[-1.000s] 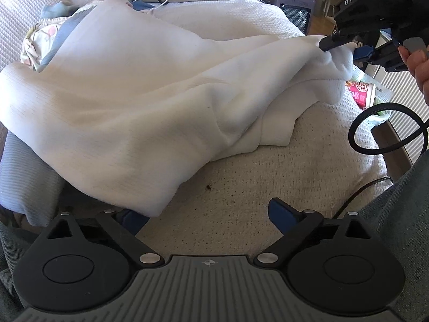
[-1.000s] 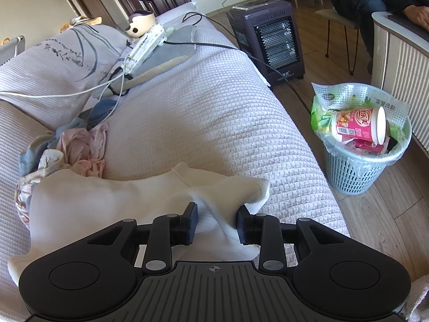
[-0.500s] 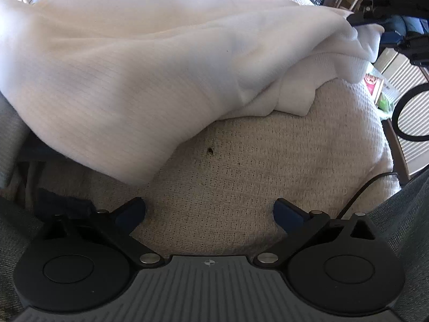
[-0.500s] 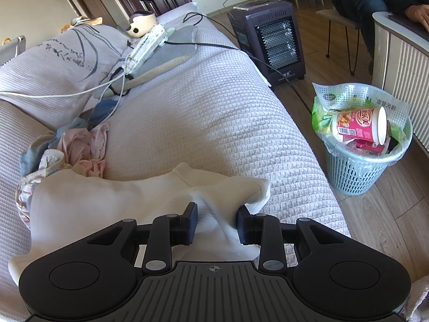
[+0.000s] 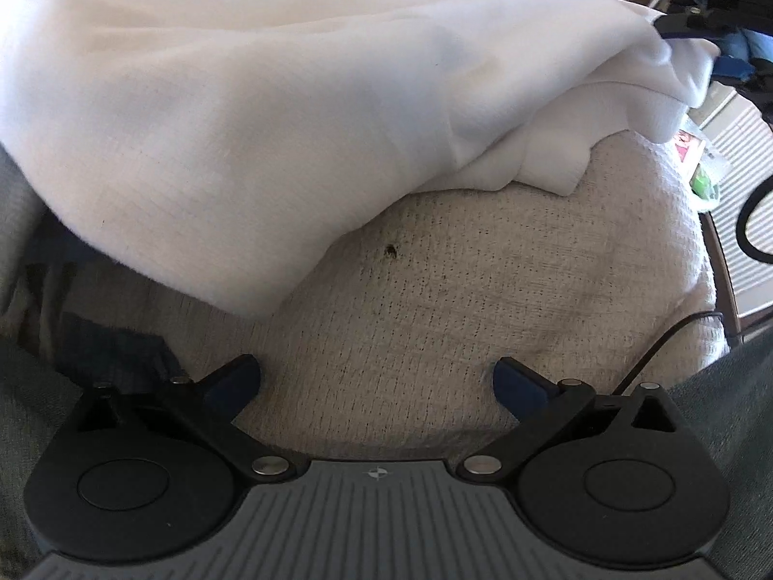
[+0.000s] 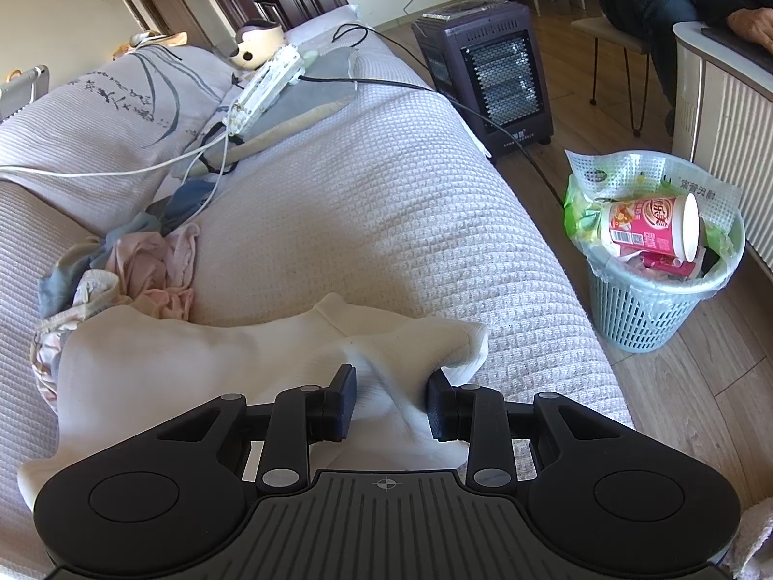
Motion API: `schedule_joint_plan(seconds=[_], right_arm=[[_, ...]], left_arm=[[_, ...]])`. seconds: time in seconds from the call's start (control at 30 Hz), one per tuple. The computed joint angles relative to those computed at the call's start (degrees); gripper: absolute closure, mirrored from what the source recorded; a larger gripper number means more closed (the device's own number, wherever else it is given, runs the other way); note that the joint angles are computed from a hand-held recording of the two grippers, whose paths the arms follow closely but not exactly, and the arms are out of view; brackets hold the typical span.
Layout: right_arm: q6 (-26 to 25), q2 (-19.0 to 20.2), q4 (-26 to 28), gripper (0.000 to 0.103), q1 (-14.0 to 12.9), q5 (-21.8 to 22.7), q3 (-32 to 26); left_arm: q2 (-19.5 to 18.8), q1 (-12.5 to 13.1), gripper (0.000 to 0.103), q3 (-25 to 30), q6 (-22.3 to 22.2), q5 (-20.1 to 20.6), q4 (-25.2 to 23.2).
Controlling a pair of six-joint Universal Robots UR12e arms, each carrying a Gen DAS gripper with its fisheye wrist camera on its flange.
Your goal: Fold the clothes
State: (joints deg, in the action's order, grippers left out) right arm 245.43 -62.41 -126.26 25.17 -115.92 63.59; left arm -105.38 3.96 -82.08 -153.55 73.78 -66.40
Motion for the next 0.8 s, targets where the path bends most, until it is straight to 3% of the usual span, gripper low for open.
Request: schedule_joint_plan(seconds=[0.23,0.43,0.53,0.63,0.73,0.8], right_arm=[[-0.09,-0.16,-0.26,0.071,0.0,0.24,0.21],[-0.14,-0.1,0.24,0.07,-0.11,1.13,-0.07],[-0.61,0.19,1.11,0.061,-0.23,1.96,-0.72],[-1.12,0.64,2.64,0.06,-0.25,2.43,-1.73],[-0.74,0.75,3.63,0.06,-0.36,3.12,-2.1],[-0.38,0.76,4.04,0.056,-0.54,3.92,-2.17]], left_arm=[[0.45,0.18,0.0,-0.81,1.2,-0.86,1.09],[3.16,1.98,0.001,-4.25,0.19,-5.4,10.82],[3.39,1.19,0.001,-4.48,-0.81,-2.49,13.35],[1.42,0.65,0.001,-2.09,-3.53,-0.42,12.29],[0.04,0.91,0.006,0.23,-5.14,-2.98,7.89],[-0.12,1.06,0.019,0.66,-4.62,-4.92,7.48]])
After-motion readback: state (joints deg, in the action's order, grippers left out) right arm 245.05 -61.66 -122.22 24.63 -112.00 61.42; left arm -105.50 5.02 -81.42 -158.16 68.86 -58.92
